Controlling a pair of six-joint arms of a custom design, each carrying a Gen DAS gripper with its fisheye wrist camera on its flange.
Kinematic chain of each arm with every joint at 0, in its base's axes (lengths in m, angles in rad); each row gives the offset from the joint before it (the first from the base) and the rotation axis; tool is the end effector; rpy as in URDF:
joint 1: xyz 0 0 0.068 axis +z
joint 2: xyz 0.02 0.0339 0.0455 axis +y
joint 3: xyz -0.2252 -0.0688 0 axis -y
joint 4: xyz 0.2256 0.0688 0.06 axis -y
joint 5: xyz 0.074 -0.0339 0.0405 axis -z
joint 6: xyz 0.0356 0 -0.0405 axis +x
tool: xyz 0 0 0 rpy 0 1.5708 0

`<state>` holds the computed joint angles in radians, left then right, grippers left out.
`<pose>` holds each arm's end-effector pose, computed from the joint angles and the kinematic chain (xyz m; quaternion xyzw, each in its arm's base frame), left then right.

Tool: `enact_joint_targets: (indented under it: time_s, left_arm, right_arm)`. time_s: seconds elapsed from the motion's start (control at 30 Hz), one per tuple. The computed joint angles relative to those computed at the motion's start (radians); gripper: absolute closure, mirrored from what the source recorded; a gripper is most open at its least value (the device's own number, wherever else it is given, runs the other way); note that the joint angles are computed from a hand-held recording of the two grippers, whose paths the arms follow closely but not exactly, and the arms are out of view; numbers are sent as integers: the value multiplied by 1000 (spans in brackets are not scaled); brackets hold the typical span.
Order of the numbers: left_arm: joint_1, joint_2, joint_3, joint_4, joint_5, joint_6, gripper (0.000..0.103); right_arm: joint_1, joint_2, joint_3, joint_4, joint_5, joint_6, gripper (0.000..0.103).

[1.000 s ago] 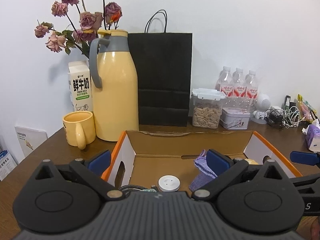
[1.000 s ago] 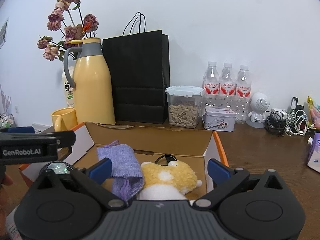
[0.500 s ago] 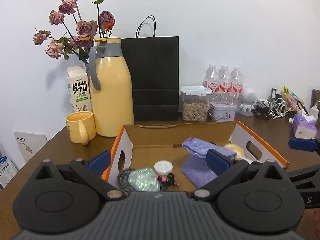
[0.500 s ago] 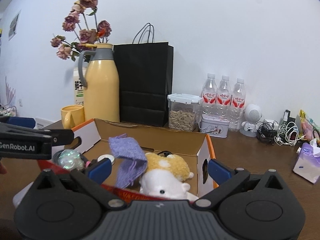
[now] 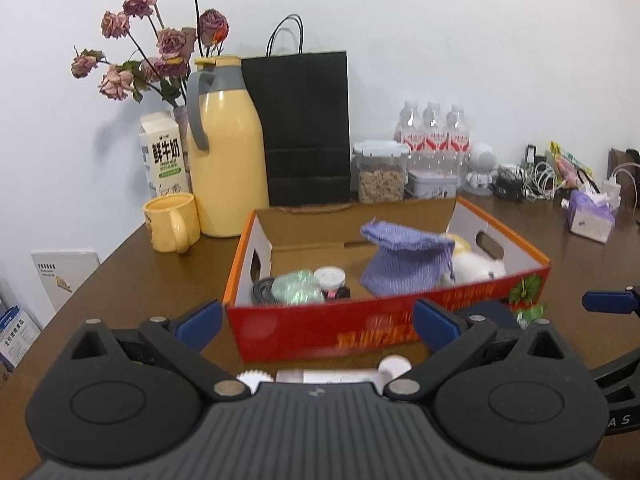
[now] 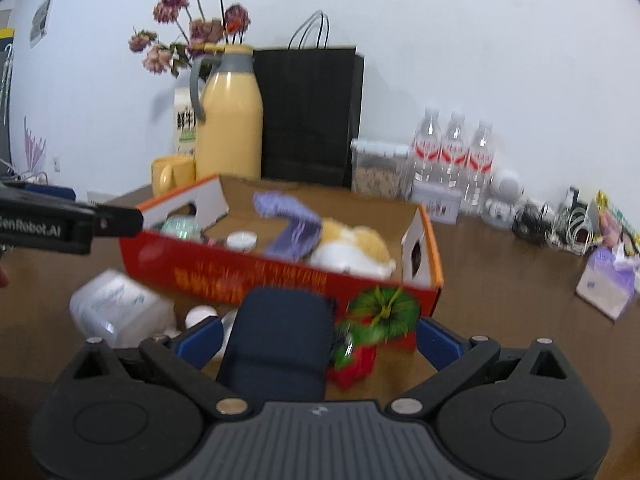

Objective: Organize objects
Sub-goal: 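Withdraw both grippers from the box toward the white tub and navy case, then grasp the white plastic tub with the left gripper while the right grasps the navy case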

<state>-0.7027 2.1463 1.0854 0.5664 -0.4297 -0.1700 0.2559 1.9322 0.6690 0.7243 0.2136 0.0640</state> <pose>0.3138 -0.2463 0.0843 0.1154 0.8381 -0.0457 0.5312 0.3100 0.0733 0.0715 -0.0305 0.8659 -0.0134 0.4991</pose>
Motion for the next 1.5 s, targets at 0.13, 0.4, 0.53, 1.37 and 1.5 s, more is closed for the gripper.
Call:
enact_joint_targets:
  time_s: [0.13, 0.4, 0.53, 1.37, 1.5]
  left_arm:
    - [3, 3, -27, -22, 11, -18, 0]
    - [21, 62, 12, -122, 35, -53, 0]
    - [28, 72, 17, -125, 55, -63, 0]
    - [16, 125, 80, -166, 99, -61, 0]
    - [38, 149, 99, -188, 135, -95, 0]
  right_arm:
    - [24, 43, 24, -36, 4, 39, 0]
    - [43, 144, 135, -109, 16, 107, 0]
    - [43, 173, 161, -115, 18, 120, 0]
    - [27, 216, 195, -118, 16, 154, 13]
    - [28, 221, 198, -117, 14, 152, 16]
